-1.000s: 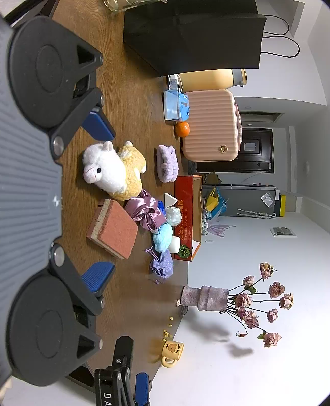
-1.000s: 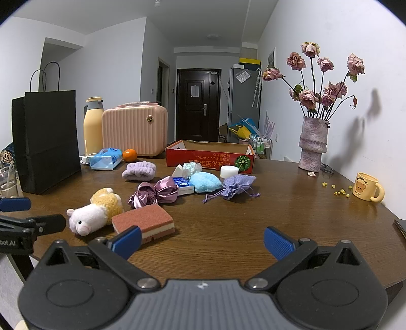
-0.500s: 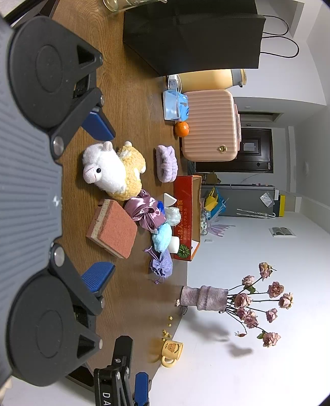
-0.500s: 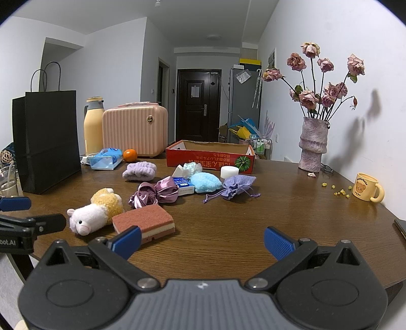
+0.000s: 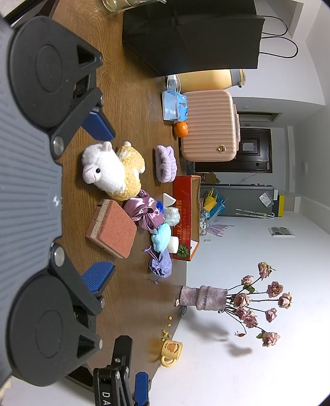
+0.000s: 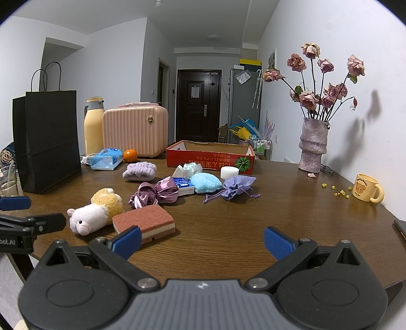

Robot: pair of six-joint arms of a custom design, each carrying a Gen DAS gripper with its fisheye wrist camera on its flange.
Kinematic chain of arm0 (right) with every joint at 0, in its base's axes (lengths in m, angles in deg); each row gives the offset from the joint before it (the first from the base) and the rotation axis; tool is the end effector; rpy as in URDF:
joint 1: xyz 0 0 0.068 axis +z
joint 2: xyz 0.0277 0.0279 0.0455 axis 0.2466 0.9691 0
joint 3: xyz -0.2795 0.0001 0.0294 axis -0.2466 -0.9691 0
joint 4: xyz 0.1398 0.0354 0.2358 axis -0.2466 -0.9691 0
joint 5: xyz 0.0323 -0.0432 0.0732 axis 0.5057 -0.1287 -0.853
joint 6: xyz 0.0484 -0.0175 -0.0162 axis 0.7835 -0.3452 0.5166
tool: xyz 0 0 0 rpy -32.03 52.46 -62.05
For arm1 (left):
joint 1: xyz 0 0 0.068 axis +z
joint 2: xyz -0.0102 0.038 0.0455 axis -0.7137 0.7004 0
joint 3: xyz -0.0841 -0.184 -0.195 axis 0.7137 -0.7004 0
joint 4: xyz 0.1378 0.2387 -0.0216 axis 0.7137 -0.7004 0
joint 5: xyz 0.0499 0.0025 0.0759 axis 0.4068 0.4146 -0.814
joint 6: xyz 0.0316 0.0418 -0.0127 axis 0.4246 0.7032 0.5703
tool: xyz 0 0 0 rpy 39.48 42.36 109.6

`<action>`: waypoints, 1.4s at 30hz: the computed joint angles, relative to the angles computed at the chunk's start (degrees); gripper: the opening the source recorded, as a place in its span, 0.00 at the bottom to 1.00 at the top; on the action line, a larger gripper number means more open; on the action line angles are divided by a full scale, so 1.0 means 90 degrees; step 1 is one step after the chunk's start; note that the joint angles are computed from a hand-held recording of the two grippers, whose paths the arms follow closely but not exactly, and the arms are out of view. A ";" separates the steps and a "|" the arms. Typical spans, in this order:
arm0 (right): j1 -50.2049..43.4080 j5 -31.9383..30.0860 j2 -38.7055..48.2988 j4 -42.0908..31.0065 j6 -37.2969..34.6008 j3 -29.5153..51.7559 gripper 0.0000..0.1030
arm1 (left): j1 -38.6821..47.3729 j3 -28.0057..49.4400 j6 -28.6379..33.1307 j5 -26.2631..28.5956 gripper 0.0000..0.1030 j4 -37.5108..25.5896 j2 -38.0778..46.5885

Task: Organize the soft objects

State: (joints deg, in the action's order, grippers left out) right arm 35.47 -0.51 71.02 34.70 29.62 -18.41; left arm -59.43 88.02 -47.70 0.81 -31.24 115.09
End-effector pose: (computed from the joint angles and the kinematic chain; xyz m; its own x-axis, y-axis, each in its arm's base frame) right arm 0.2787 0.1029 0.2116 -0.3788 -0.1004 -0.9200 -0.2285 0.9735 -0.0121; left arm 0.2464 -0.0545 0.1855 -0.3818 0.0041 -0.9242 0.0453 0.9989 -0.0143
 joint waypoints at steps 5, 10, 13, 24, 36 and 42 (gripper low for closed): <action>0.0009 0.0009 0.0003 0.0006 0.0002 -0.0002 1.00 | 0.0006 -0.0004 0.0004 0.0008 1.00 0.0017 0.0007; 0.0019 0.0019 0.0005 0.0010 0.0003 -0.0001 1.00 | 0.0001 -0.0011 0.0003 0.0001 1.00 0.0023 -0.0002; 0.0025 0.0025 0.0005 0.0011 0.0004 -0.0001 1.00 | -0.0009 0.0029 0.0004 -0.0006 1.00 -0.0063 -0.0056; 0.0058 0.0056 0.0019 0.0025 0.0013 0.0002 1.00 | -0.0018 0.0025 0.0001 -0.0016 1.00 -0.0078 -0.0081; 0.0030 0.0016 -0.0065 -0.0023 -0.0027 -0.0037 1.00 | -0.0016 0.0005 0.0007 -0.0016 1.00 -0.0039 -0.0072; 0.0153 0.0084 0.0044 -0.0024 -0.0045 0.0062 1.00 | 0.0046 0.0103 0.0009 0.0039 1.00 -0.0275 -0.0229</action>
State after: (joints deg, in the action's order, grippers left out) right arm 36.84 0.25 71.41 34.49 29.21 -17.85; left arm -59.02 88.95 -47.61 1.16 -33.71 113.02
